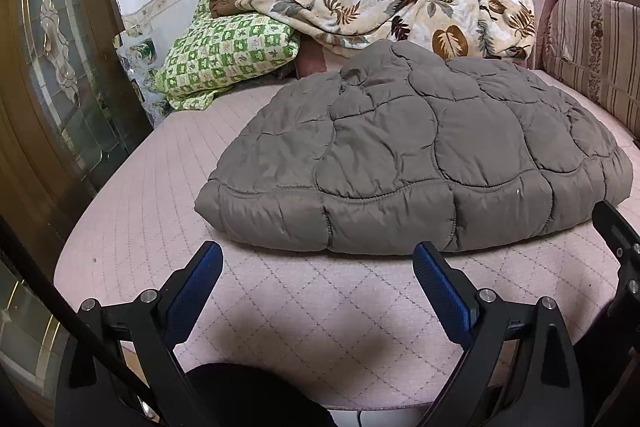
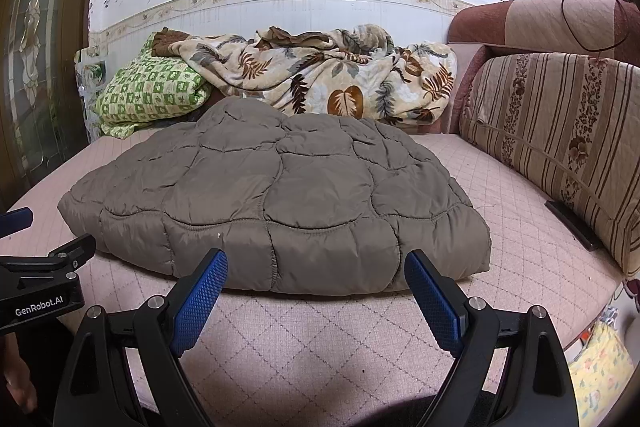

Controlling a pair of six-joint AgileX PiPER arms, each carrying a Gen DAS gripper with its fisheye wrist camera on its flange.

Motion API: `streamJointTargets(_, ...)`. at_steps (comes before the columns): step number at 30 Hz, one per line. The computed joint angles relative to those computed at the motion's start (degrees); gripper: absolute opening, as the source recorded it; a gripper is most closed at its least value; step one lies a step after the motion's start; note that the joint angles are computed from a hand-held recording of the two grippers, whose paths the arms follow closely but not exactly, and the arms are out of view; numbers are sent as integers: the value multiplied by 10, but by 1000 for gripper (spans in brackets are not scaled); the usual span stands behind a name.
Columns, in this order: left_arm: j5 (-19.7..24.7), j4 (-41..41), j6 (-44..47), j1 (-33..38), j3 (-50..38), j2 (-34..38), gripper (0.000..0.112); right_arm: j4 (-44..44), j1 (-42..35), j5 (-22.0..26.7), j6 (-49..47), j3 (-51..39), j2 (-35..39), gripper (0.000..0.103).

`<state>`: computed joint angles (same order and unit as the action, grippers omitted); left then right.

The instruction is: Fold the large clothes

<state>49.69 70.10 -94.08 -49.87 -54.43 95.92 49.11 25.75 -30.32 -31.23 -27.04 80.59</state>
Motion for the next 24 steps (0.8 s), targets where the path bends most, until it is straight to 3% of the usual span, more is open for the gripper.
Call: streamJointTargets(24,-2,0,2,-6,-3,0,96,7,3,-1,-6,-1,0,93)
